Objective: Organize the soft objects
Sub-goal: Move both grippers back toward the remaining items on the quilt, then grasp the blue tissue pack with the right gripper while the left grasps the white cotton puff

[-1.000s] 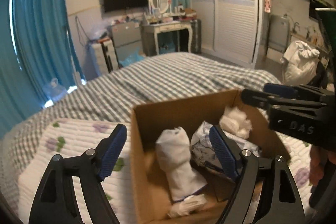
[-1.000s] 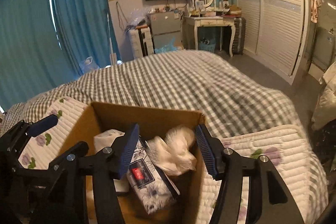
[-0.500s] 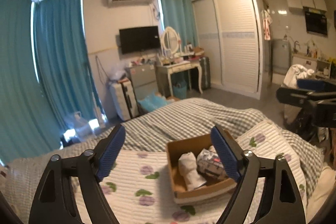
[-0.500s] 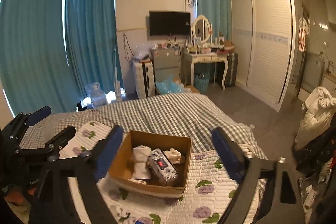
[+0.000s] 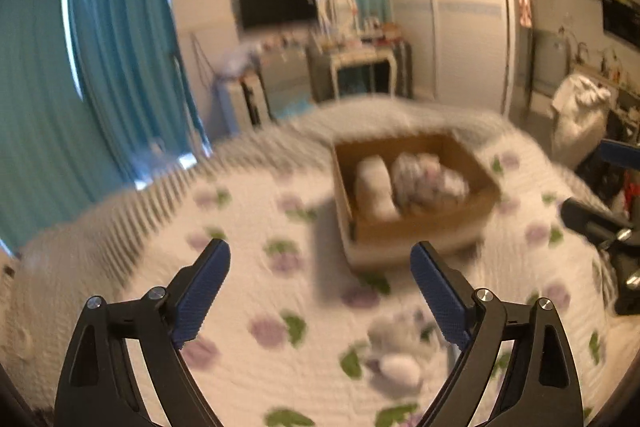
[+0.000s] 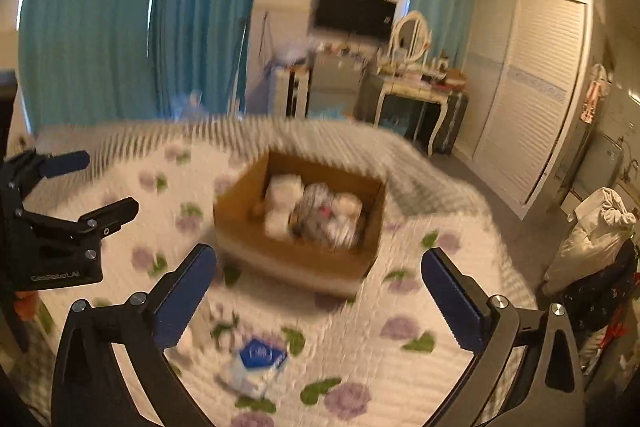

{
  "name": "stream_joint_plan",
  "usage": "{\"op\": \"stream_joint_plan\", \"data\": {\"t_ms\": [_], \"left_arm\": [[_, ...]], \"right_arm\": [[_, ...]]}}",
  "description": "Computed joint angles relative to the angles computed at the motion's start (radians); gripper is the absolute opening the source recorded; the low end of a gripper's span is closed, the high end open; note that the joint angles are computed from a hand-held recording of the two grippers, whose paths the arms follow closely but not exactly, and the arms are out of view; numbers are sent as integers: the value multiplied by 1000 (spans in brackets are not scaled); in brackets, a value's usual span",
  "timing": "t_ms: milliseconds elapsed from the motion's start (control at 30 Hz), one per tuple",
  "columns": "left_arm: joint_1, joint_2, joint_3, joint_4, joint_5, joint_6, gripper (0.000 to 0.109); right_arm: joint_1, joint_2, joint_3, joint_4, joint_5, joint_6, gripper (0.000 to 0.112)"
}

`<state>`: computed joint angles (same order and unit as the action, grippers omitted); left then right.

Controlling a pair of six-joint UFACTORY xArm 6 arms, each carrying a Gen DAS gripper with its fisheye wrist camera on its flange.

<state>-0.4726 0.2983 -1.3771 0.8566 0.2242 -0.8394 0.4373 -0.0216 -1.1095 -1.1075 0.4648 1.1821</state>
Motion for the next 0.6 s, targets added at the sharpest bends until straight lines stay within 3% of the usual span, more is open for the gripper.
{"op": "stream_joint_plan", "data": {"t_ms": [167,300,467,600], "left_arm": [[-14,54,33,40,-9,-32,93],[-12,75,75,-98,-45,99,93],[5,92,129,-123,-106,133,93],[-6,86,176,-354,-140,348,93]], "right_arm": [[-40,136,24,276,-145,-214,103],[-49,221,40,490,-217,-404,103],[-12,310,2,728,-168,-650,103],[2,327,-18,833,-140,-768,102]]}}
